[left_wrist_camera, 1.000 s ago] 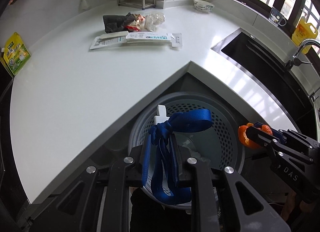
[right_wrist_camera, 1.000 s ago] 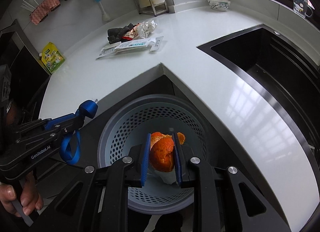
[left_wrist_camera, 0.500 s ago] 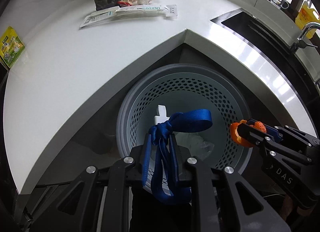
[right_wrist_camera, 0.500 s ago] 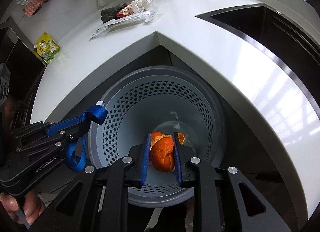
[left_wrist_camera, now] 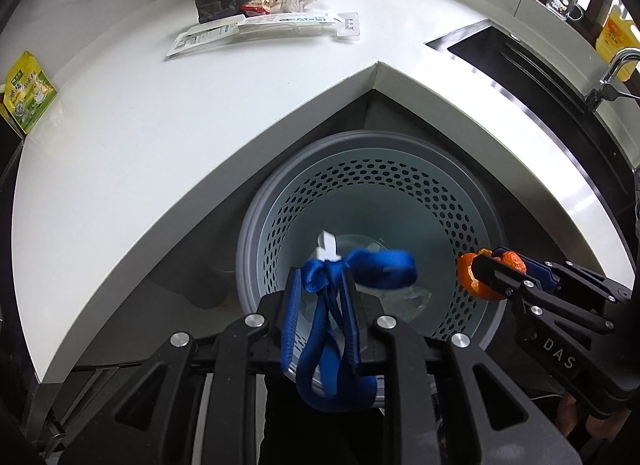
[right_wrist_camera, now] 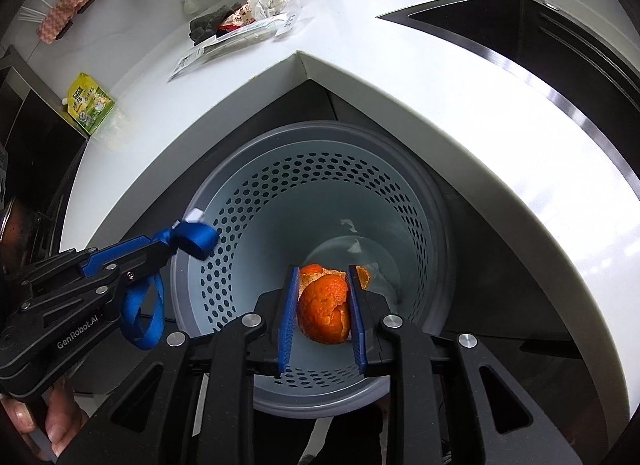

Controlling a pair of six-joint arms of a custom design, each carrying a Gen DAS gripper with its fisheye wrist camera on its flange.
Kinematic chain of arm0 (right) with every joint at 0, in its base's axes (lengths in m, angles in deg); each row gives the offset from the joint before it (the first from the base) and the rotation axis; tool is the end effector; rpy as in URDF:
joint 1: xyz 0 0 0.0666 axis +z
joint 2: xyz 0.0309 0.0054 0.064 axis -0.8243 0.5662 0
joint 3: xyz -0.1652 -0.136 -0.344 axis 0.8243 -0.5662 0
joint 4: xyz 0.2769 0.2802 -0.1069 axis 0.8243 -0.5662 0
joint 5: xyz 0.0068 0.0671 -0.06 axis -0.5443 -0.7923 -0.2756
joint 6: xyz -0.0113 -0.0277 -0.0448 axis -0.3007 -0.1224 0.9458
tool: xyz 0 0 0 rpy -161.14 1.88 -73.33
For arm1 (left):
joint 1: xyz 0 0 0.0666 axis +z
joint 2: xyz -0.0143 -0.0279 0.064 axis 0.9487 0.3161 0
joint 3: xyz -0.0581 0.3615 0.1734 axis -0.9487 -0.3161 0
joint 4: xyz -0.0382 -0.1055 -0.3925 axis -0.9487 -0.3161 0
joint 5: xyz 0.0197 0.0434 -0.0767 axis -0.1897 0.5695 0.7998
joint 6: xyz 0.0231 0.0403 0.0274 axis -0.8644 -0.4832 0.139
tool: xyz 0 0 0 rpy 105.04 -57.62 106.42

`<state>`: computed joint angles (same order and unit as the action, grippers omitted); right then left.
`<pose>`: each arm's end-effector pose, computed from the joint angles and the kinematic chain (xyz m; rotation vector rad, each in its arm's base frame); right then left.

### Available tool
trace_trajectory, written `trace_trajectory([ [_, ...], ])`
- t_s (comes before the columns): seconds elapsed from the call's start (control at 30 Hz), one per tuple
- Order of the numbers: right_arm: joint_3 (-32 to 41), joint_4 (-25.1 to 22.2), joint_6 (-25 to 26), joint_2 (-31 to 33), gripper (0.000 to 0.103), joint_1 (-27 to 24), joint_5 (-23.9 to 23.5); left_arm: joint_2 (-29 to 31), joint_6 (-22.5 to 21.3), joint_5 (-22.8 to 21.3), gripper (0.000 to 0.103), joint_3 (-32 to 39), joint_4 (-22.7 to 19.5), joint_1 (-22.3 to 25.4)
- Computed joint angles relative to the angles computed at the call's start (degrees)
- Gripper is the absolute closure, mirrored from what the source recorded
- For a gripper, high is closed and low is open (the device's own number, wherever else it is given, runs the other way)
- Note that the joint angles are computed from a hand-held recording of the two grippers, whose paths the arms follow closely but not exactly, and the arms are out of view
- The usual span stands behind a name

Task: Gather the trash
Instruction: 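Open both tools to drop the lanyard and orange peel into the bin, then move both open tools back to the cloth and paper on the counter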

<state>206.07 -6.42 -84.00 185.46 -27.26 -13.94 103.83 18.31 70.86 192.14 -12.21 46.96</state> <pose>0.6289 0.3400 0.3952 0.0578 2.6825 0.4356 0.6507 -0.2946 0.4156 0.2328 2.7200 -0.0524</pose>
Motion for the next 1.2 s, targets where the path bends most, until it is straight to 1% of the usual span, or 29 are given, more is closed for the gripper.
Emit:
trace_trajectory([
  [0.03, 0.0, 0.0, -0.1, -0.1, 0.077, 0.0, 0.1, -0.1, -0.1, -0.4, 0.079, 0.0, -0.1, -0.1],
  [0.07, 0.0, 0.2, -0.2, -0.2, 0.075, -0.1, 0.2, -0.2, -0.1, -0.6, 0.075, -0.1, -0.1, -0.1],
  [0.13, -0.7, 0.9, -0.5, -0.8, 0.059, -0.1, 0.7, -0.6, 0.1, -1.1, 0.065, -0.4, 0.1, -0.1],
  [0.17, -0.9, 1.3, -0.7, -1.1, 0.056, -0.1, 1.0, -1.0, 0.3, -1.5, 0.054, -0.9, 0.5, -0.1],
  [0.2, -1.2, 1.7, -0.8, -1.4, 0.054, -0.1, 1.2, -1.5, 0.4, -2.0, 0.046, -1.3, 0.9, -0.1],
  [0.23, -1.2, 1.9, -0.8, -1.5, 0.053, -0.2, 1.4, -1.8, 0.5, -2.4, 0.045, -1.7, 1.4, 0.0],
  [0.6, -0.5, 1.9, -0.2, -2.1, 0.051, 0.0, 0.7, -3.1, 1.8, -3.7, 0.045, -2.0, 1.1, 0.4],
  [0.8, 0.7, 1.7, 0.6, -2.2, 0.050, -0.1, 0.6, -3.5, 2.5, -4.4, 0.043, -1.1, 1.3, 0.3],
  [1.2, 4.9, 1.0, 4.1, -1.6, 0.049, -0.7, 0.3, -2.8, 4.5, -6.3, 0.042, 3.6, 1.3, 0.4],
])
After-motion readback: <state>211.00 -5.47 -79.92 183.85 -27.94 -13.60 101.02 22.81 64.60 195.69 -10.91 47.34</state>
